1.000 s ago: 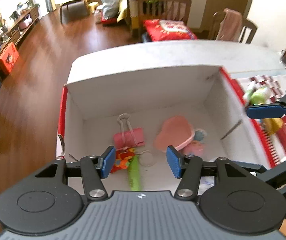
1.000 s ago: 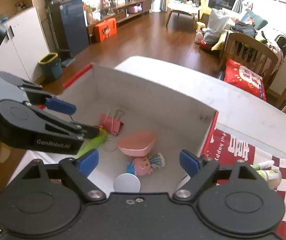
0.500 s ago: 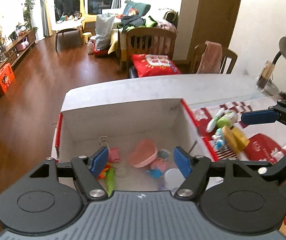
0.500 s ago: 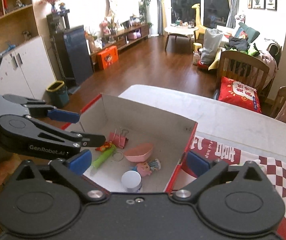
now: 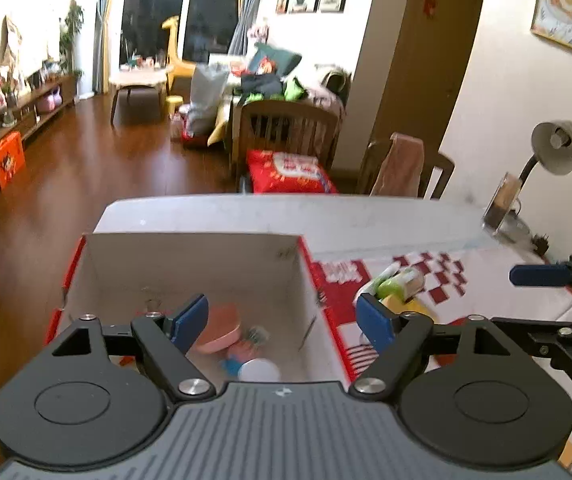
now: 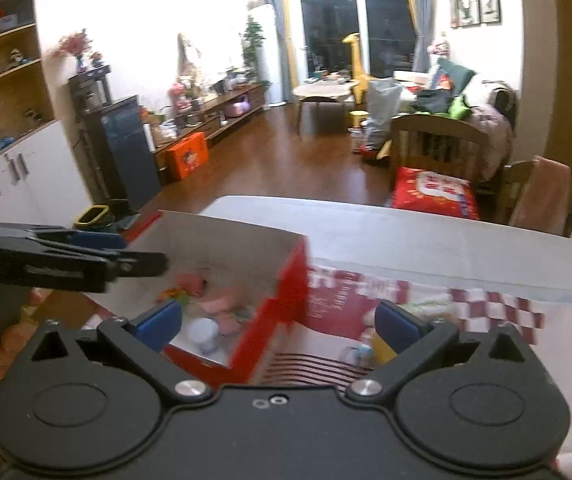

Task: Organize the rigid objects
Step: 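Withdraw both tools from the shoebox toward the remaining items, then grasp the yellow banana-shaped item with the left tool while the right tool grasps the yellow box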

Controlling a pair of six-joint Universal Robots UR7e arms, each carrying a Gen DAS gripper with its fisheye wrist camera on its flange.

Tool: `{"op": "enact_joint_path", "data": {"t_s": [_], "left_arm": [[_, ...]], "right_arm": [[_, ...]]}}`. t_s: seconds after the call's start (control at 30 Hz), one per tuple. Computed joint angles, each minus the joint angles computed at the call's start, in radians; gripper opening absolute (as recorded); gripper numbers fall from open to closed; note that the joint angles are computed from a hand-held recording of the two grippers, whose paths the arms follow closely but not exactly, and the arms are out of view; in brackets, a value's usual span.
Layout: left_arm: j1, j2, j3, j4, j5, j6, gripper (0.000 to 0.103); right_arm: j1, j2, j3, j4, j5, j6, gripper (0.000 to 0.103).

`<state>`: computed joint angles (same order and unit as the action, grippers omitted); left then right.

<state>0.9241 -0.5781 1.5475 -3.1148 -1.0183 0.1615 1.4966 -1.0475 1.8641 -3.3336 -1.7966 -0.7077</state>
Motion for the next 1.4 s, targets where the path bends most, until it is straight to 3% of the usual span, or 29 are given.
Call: {"op": "enact_joint_path", "data": {"t_s": [0.2,0.77,1.07,1.23,1.4], "left_arm": [[-0.038,0.069,-0.014,-0.065,0.003,0.018,0.084],[-0.083,0.325,-0.232,0.069,0.060,-0.097,0.084],[-0.085,0.424,-0.370,0.172,0.108,-0.188,0.084],[-0.081,0.472,-0.449,0.229,0.146,-0.229,0.084],[-0.077,0.534,-0.550,0.284,0.179,-0.251,0.084]], "right_arm": [[-0.074,-0.048,0.026,-0.017,0.022,-0.015,0.103],[-0.228,-0.081,-0.033,0.129,0.052,-0.140,0.102],[-0.261,-0.028,-0.081,0.154,0.073,-0.288,0.100],[-0.273,-0.003,-0.122,0.196,0.098,-0.321,0.099],[-0.273,0.045,-0.167,0.204,0.075,-0.346,0.088]]}}
